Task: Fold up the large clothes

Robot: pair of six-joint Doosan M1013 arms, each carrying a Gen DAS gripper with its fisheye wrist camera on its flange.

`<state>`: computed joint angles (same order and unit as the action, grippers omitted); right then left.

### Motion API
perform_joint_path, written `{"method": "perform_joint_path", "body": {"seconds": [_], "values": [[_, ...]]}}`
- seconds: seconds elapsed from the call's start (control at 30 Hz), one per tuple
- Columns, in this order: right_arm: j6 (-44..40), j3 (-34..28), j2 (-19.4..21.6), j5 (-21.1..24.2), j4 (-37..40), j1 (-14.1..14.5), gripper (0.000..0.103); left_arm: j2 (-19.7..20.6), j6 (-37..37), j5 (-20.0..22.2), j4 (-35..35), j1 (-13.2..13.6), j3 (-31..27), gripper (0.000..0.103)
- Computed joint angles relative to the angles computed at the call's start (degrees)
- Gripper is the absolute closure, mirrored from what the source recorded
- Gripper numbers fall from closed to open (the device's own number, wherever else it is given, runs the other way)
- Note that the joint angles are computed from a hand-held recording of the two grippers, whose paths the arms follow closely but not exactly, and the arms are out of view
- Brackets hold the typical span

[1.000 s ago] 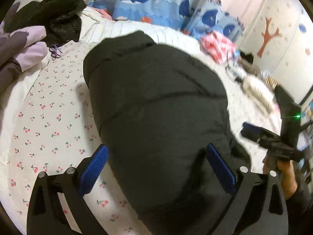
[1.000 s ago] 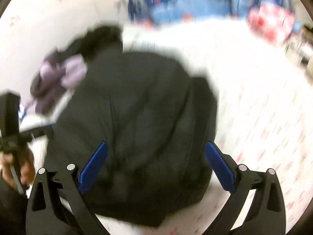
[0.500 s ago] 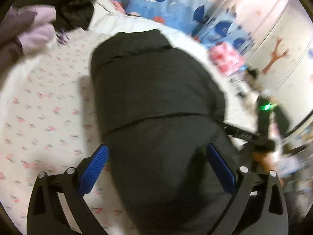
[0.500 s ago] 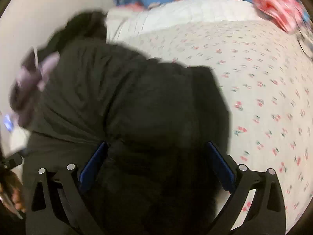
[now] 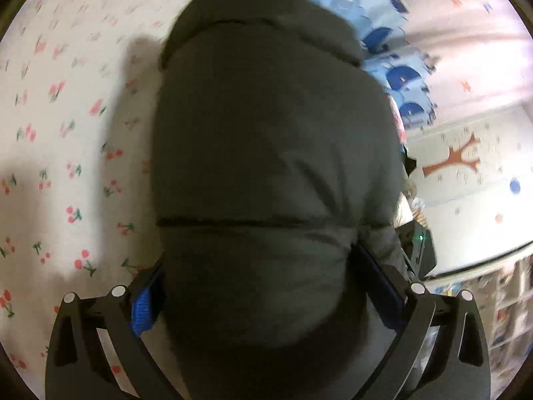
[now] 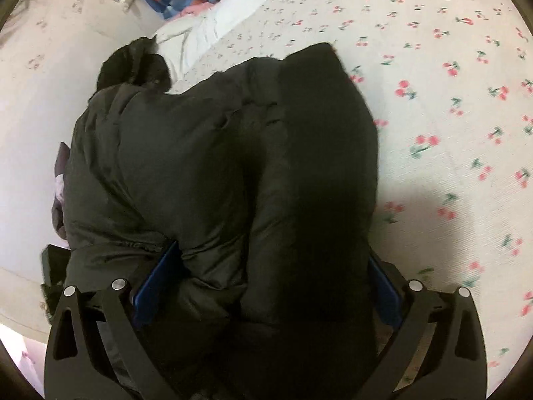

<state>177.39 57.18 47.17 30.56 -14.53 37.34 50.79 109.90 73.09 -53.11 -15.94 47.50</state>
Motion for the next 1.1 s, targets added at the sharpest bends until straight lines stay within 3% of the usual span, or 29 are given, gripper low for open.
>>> {"method": "perform_joint_path", "body": {"seconds": [0.07,0.13,0.27,0.37,0.43,0.57,0.63,0.67,0.73,0.77,0.83,0.9,0.97,1.03,1.1], "values": [[-1.49,0.06,0.35,-4.9,3.03,-0.04,0.006,-1.87,4.16,-0.6,0.32,-0.29,1.52,0.006],[-4.34,-4.15,2.46,-4.53,4.79,0.62,0.006,-3.94,7.0,-1.41,2.08,-0.41,3.3,0.006],[-17.93,-10.26,6.05,-6.87,17.15,1.6,0.006,-8.99,9.66,-5.63,6.24,1.38,8.53,0.006],[-24.47,-16.45,9.15,-1.56,19.87,2.67,0.006,-10.75,9.86,-6.7,10.31,3.33,10.91,0.006],[-23.07,-19.79,10.36,4.6,14.39,3.62,0.006,-8.91,5.99,-3.11,13.5,4.42,9.14,0.006],[-18.82,-17.52,7.76,11.72,7.0,4.47,0.006,-8.51,4.88,-3.33,14.35,5.42,9.49,0.006],[-13.9,-17.5,6.66,16.48,-1.65,5.77,0.006,-11.02,7.87,-9.21,15.25,5.21,12.43,0.006],[-10.28,-18.76,6.7,19.55,-8.81,7.02,0.006,-13.2,9.84,-15.06,16.15,4.74,15.13,0.006],[-4.04,-17.72,5.9,18.01,-21.07,8.96,0.006,-17.32,11.72,-28.61,18.71,3.27,20.64,0.006],[-0.8,-17.05,5.4,16.44,-27.6,9.91,0.006,-18.39,13.38,-32.06,18.13,2.84,22.12,0.006],[1.36,-17.66,5.74,13.65,-34.66,10.97,0.006,-19.22,14.73,-35.12,18.34,2.24,22.96,0.006],[-2.96,-20.43,7.61,13.64,-32.68,11.17,0.006,-19.94,13.17,-39.19,21.31,1.21,23.94,0.006],[-12.33,-25.44,11.27,20.47,-23.83,11.2,0.006,-20.79,10.67,-42.8,26.41,0.31,25.56,0.006],[-11.96,-23.65,11.61,17.98,-16.56,10.14,0.006,-21.21,8.3,-44.92,31.52,-0.35,26.57,0.006],[-11.81,-25.03,12.2,19.86,-16.49,10.2,0.006,-21.64,8.69,-46.21,32.49,-0.5,27.29,0.006]]}}
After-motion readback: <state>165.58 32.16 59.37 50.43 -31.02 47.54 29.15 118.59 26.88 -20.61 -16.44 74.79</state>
